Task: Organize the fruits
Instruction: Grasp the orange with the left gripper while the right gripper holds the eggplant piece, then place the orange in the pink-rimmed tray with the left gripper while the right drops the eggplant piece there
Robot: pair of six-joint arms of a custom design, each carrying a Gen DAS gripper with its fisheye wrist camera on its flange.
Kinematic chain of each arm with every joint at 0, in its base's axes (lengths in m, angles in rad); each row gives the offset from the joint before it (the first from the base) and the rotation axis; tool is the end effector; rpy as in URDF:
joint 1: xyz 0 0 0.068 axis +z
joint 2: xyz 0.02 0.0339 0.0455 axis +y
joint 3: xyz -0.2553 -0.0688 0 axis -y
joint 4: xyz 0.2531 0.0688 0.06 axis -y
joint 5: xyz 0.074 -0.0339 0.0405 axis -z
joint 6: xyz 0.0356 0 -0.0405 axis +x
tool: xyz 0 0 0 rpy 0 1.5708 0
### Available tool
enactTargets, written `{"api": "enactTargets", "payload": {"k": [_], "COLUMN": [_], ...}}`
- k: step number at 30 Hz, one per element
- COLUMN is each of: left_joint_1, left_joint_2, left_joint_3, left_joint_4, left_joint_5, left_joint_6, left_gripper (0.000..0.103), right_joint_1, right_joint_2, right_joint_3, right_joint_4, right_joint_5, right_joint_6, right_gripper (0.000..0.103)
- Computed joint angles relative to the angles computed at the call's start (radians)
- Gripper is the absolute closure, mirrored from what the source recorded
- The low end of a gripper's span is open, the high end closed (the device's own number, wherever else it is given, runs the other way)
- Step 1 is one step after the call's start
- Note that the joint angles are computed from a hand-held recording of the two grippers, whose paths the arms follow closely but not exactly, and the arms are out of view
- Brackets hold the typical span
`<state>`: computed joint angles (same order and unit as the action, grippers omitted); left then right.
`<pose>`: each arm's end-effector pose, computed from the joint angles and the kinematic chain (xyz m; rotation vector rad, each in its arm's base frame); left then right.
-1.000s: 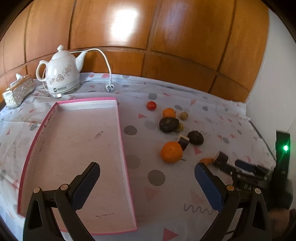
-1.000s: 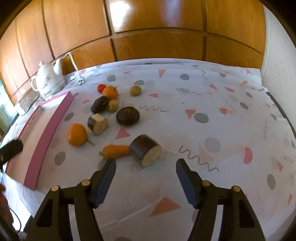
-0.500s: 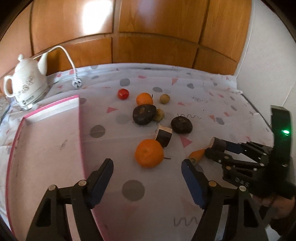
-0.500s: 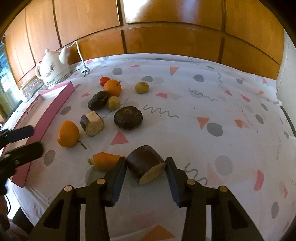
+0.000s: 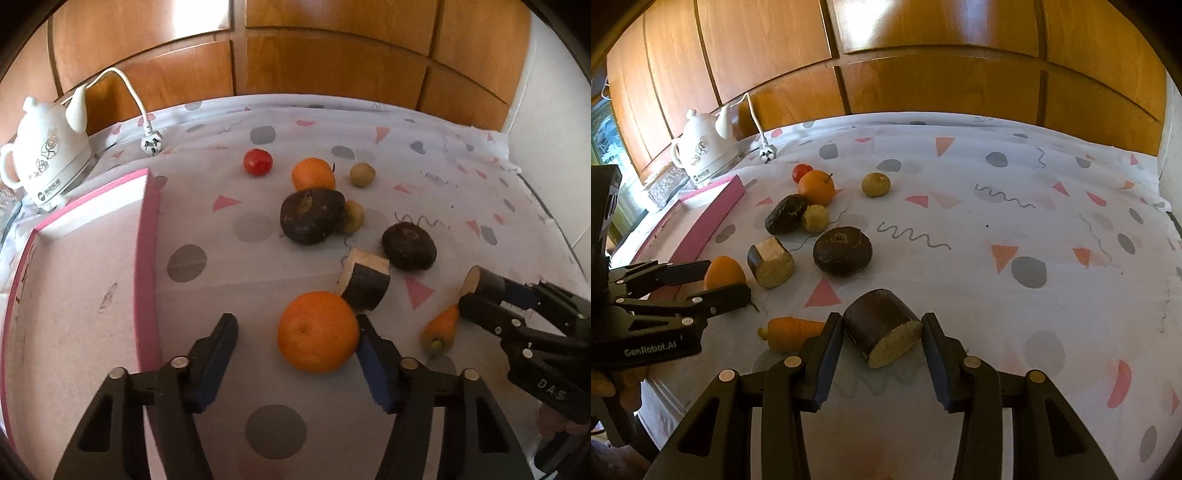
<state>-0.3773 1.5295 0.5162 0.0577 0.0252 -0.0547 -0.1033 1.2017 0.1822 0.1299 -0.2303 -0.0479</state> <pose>0.2391 -0.0957 0.0961 0.4177 2.5038 -0.2041 0.1799 -0.0105 0.0830 -0.0324 2.4400 0.2159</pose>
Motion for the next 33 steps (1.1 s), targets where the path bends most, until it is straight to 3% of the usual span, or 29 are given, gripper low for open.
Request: {"api": "enactTargets", "payload": {"k": [3,6,12,13,14,19,26,33], "left_joint_1": [-0.025,-0.064,-0.055,-0.053,-0.049,-0.034,-0.046,0.024], "left_joint_2": [-0.022,-0.018,0.018,0.024,0.035,-0.014,-0.227,-0.332], "left_joint_3": [-0.018,-0.023,0.013,0.018,0.025,-0.016,-0.121,-0.177], "left_joint_4": [0.017,0.033,0.016,0.016,0.012,0.024,-0.017,-0.075], "left_joint_5": [-0.024,-0.075,-0.037,-0.032,-0.025,0.022,0.028,0.058], "left_joint_6": [0.005,0.010,0.009,0.013,0.014,0.009,-0.006,-0.030], "left_gripper": [0.065,0.065,0.057,0.057,0.064,0.065,0.065,0.065], "right_joint_1": [-0.022,-0.049,-0.097,-0.091,-0.080,-0.065,0.003,0.070], "right_joint_2": [0.024,0.058,0.115,0.112,0.104,0.088,0.009,-0.097], "right_joint_3": [0.003,0.007,0.042,0.044,0.045,0.051,0.028,-0.004], "right_joint_4": [0.022,0.047,0.030,0.022,0.013,-0.014,-0.060,-0.137], "right_joint_5": [-0.038,-0.078,-0.155,-0.146,-0.132,-0.102,0.011,0.114], "right_joint_6": [-0.022,-0.046,-0.053,-0.053,-0.056,-0.074,0.009,0.058], "right_gripper": [0.059,0.059,0.060,0.060,0.060,0.060,0.060,0.060]}}
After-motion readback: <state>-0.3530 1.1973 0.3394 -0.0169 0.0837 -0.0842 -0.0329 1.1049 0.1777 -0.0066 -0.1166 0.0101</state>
